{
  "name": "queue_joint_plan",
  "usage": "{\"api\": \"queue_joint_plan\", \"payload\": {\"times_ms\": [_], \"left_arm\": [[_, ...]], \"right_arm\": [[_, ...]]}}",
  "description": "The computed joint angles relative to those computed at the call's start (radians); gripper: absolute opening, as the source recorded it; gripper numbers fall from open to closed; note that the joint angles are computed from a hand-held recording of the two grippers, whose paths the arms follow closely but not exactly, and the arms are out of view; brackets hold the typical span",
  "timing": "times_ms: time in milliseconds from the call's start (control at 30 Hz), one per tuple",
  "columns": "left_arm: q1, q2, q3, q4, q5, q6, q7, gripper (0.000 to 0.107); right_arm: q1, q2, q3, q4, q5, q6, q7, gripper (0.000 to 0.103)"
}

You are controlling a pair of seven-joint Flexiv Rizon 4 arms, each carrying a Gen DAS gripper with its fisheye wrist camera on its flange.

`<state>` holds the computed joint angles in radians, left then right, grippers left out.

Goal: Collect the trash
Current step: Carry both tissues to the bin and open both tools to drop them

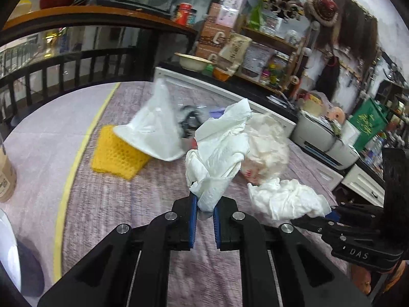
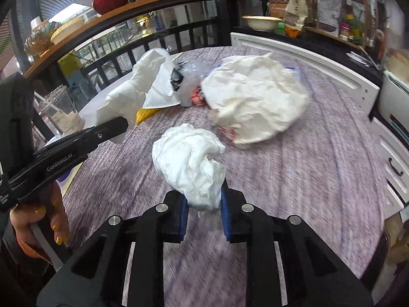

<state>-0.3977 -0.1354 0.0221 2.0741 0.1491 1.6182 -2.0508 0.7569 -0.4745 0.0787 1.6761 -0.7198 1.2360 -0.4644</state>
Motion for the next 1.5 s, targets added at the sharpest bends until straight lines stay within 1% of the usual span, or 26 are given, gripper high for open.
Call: {"api": "queue_joint_plan", "payload": {"times_ms": [100,167,200,267,300,433,500,600,633,667,700,733,767,800,900,1000,1100,1133,1167,1200,1233,1267,1300,1333,1400,1500], "left_arm": [[0.012,0.006,-0.068,0.003,-0.052,-0.002,0.074,0.011],[-0.009,0.003,-0.073,-0.01,-0.048,-0.009,0.085,0.011],[-0.01,0.001,-0.088,-0.01,-0.06,-0.008,0.104,0.011],[0.007,-0.003,-0.152,-0.002,-0.132,-0.005,0.175,0.011],[0.006,-0.007,-0.171,-0.003,-0.159,-0.007,0.2,0.011],[-0.046,-0.036,-0.179,-0.034,-0.184,-0.025,0.229,0.011],[-0.066,-0.055,-0.194,-0.057,-0.201,-0.039,0.247,0.011],[-0.094,-0.082,-0.212,-0.086,-0.222,-0.049,0.27,0.011],[-0.108,-0.095,-0.216,-0.103,-0.224,-0.053,0.276,0.011],[-0.11,-0.108,-0.235,-0.114,-0.239,-0.054,0.291,0.011],[-0.106,-0.116,-0.257,-0.117,-0.258,-0.05,0.31,0.011],[-0.107,-0.131,-0.278,-0.13,-0.274,-0.049,0.329,0.011],[-0.117,-0.146,-0.282,-0.146,-0.28,-0.053,0.339,0.011],[-0.128,-0.159,-0.286,-0.162,-0.284,-0.059,0.349,0.011],[-0.139,-0.203,-0.322,-0.207,-0.312,-0.086,0.396,0.011],[-0.176,-0.249,-0.316,-0.263,-0.317,-0.129,0.423,0.011],[-0.202,-0.289,-0.315,-0.31,-0.326,-0.181,0.443,0.011],[-0.213,-0.303,-0.31,-0.327,-0.326,-0.201,0.446,0.011],[-0.222,-0.317,-0.306,-0.345,-0.327,-0.222,0.449,0.011],[-0.231,-0.33,-0.301,-0.36,-0.327,-0.241,0.45,0.011],[-0.237,-0.34,-0.298,-0.373,-0.328,-0.255,0.451,0.011],[-0.242,-0.354,-0.298,-0.389,-0.331,-0.275,0.454,0.011],[-0.246,-0.365,-0.297,-0.403,-0.332,-0.294,0.458,0.011],[-0.251,-0.375,-0.294,-0.417,-0.331,-0.313,0.46,0.011],[-0.267,-0.399,-0.282,-0.451,-0.325,-0.353,0.458,0.011],[-0.283,-0.429,-0.272,-0.492,-0.321,-0.404,0.449,0.011]], "right_arm": [[0.021,0.089,-0.063,0.125,-0.109,0.042,0.144,0.022],[0.015,0.137,-0.084,0.193,-0.199,0.061,0.249,0.022],[0.011,0.166,-0.096,0.232,-0.252,0.07,0.313,0.022],[-0.006,0.217,-0.108,0.301,-0.346,0.08,0.426,0.022],[-0.019,0.244,-0.11,0.335,-0.391,0.081,0.481,0.022],[-0.084,0.333,-0.097,0.445,-0.547,0.072,0.673,0.022],[-0.124,0.383,-0.079,0.507,-0.58,0.05,0.745,0.022],[-0.189,0.444,-0.05,0.588,-0.596,0.026,0.837,0.022],[-0.206,0.458,-0.037,0.607,-0.59,0.013,0.852,0.022],[-0.221,0.478,-0.021,0.632,-0.568,-0.019,0.86,0.022],[-0.229,0.504,0.004,0.659,-0.51,-0.091,0.852,0.022],[-0.236,0.52,0.027,0.676,-0.467,-0.144,0.845,0.022],[-0.249,0.533,0.044,0.694,-0.432,-0.179,0.846,0.022],[-0.265,0.538,0.054,0.705,-0.419,-0.183,0.854,0.022],[-0.325,0.548,0.075,0.764,-0.384,-0.144,0.891,0.022],[-0.362,0.535,0.112,0.787,-0.331,-0.161,0.888,0.022],[-0.41,0.517,0.126,0.814,-0.343,-0.102,0.92,0.022],[-0.42,0.52,0.131,0.829,-0.345,-0.096,0.922,0.022],[-0.419,0.517,0.142,0.827,-0.323,-0.113,0.912,0.024],[-0.416,0.511,0.151,0.824,-0.291,-0.138,0.896,0.031],[-0.411,0.509,0.159,0.825,-0.254,-0.159,0.883,0.042],[-0.407,0.511,0.165,0.826,-0.223,-0.175,0.873,0.049],[-0.406,0.513,0.167,0.829,-0.213,-0.185,0.875,0.064],[-0.406,0.521,0.169,0.835,-0.215,-0.193,0.888,0.075],[-0.407,0.546,0.177,0.847,-0.221,-0.226,0.909,0.076],[-0.405,0.579,0.191,0.855,-0.188,-0.278,0.907,0.077]]}}
